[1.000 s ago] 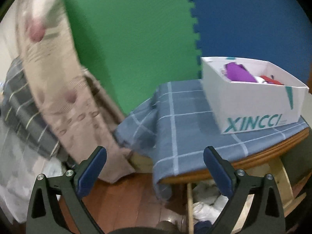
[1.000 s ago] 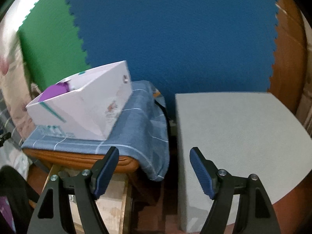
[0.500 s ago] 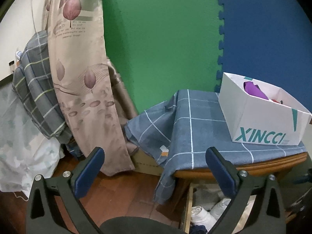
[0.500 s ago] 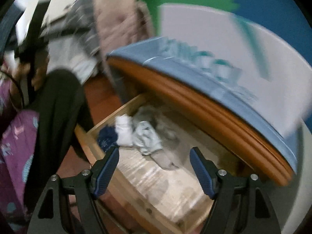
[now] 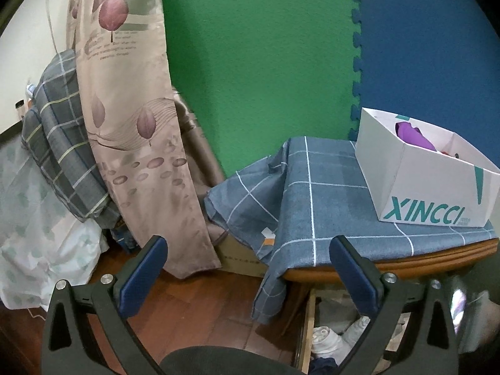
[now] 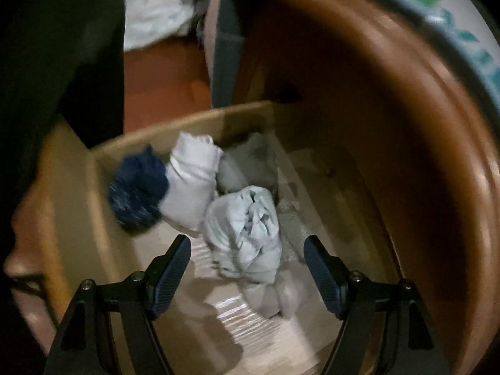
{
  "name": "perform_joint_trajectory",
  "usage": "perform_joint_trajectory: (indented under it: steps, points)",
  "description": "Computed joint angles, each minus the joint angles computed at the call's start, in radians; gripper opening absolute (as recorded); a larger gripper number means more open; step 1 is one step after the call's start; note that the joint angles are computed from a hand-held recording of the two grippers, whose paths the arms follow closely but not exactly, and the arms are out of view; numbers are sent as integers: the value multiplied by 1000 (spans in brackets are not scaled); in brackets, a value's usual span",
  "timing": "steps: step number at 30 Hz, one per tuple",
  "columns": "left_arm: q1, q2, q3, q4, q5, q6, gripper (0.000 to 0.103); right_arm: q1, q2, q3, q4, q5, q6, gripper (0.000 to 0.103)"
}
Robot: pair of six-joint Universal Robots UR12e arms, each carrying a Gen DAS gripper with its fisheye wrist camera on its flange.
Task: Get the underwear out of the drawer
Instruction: 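Grasp the rolled white cloth in the drawer with the right gripper, then carry the white cloth up over the shoe box with the right gripper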
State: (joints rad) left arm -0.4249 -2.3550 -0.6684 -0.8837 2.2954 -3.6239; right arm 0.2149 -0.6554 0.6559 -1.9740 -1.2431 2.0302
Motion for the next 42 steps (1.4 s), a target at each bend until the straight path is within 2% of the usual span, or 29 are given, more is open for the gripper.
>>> perform_joint_trajectory:
  steps: [2,8,16,17,19,20,23,27,30,34,37,39,42]
  points:
    - [-1,-8,15,-19,2,4,103,6,-1,22,-54,-17,-41,77]
    - [-4,-21,37,-31,10,32,103,21,16,24,-106,-43,-102,77]
    - [-7,-32,57,-48,18,43,103,48,17,62,-168,-102,-240,76]
    - [-7,-32,57,-49,18,42,103,52,24,48,-150,-121,-242,65]
    - [-7,-32,56,-47,19,43,103,56,34,20,-93,-145,-233,52]
    - [-7,-32,56,-46,18,43,103,56,28,29,-101,-150,-236,44]
    - [-7,-31,55,-50,15,39,103,56,3,64,-126,-163,-235,39]
    - [-7,-33,58,-53,21,41,103,38,-41,97,-99,-140,-156,38]
    - [-9,-34,59,-55,30,47,103,11,-59,75,-23,-77,-61,38]
    - [-11,-40,69,-66,37,53,103,-35,-28,-47,174,52,125,38]
    - [-13,-45,79,-80,47,58,103,-58,7,-132,254,118,234,38]
    - [-15,-48,84,-87,53,62,103,-71,20,-165,286,167,286,38]
    - [-13,-49,89,-99,47,56,103,-88,13,-160,280,229,341,38]
